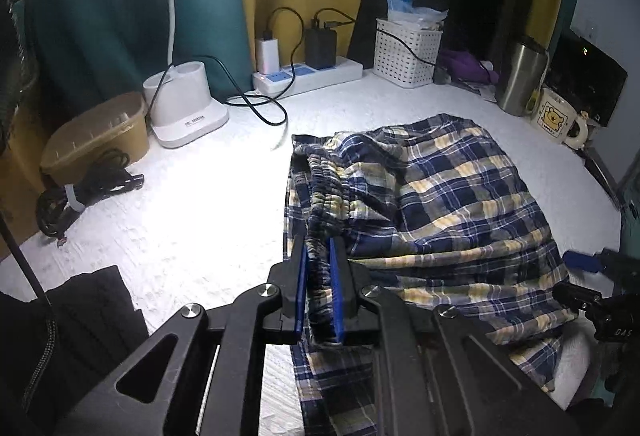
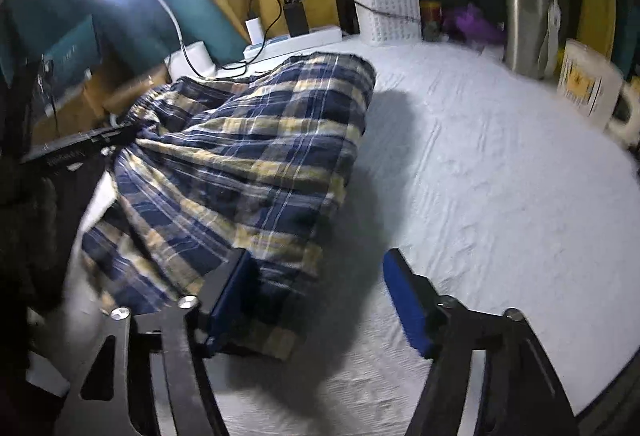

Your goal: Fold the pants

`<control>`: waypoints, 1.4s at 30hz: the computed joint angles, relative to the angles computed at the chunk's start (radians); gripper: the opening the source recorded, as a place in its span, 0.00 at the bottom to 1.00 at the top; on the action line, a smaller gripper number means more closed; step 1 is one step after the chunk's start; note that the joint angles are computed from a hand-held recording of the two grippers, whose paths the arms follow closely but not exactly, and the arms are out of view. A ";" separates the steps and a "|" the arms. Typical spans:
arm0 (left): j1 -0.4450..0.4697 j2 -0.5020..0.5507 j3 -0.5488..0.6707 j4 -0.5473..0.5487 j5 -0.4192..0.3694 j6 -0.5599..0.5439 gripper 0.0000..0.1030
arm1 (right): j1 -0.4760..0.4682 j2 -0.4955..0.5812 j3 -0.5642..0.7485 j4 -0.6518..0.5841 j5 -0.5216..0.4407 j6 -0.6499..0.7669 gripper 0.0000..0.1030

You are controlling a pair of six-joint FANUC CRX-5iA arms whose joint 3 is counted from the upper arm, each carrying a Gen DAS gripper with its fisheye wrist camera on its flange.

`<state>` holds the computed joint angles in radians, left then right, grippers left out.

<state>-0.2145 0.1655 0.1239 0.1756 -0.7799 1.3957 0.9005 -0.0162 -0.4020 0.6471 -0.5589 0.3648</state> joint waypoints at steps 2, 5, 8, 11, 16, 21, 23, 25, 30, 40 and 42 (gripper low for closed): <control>0.002 0.002 -0.001 0.002 0.004 -0.006 0.10 | 0.003 0.001 -0.001 -0.010 0.013 0.002 0.54; 0.000 0.013 0.009 -0.022 -0.004 0.013 0.10 | 0.010 0.010 -0.007 0.020 0.026 -0.030 0.44; -0.003 0.026 0.017 -0.048 -0.017 0.028 0.10 | 0.029 0.029 0.011 0.049 -0.037 -0.027 0.37; 0.000 0.022 0.015 -0.027 -0.026 0.004 0.10 | 0.034 0.032 0.028 0.034 -0.076 -0.013 0.38; 0.025 0.010 0.013 0.060 -0.031 -0.065 0.12 | 0.018 0.019 0.042 0.010 -0.098 0.011 0.48; 0.040 -0.001 0.021 0.098 -0.013 -0.086 0.19 | -0.014 0.007 0.045 0.078 -0.112 -0.023 0.58; 0.043 -0.006 0.020 0.110 0.004 -0.089 0.44 | -0.039 0.011 0.050 0.105 -0.097 -0.033 0.68; 0.041 -0.001 0.026 0.125 0.021 -0.114 0.45 | -0.061 0.028 0.072 0.106 -0.088 -0.015 0.70; 0.025 0.061 0.091 0.095 -0.005 -0.137 0.45 | -0.110 0.086 0.140 0.109 -0.047 0.037 0.70; 0.035 0.171 0.161 0.141 -0.058 -0.187 0.45 | -0.165 0.225 0.321 -0.016 -0.011 0.221 0.70; 0.036 0.188 0.177 0.153 -0.072 -0.202 0.45 | -0.173 0.250 0.359 -0.071 -0.005 0.277 0.70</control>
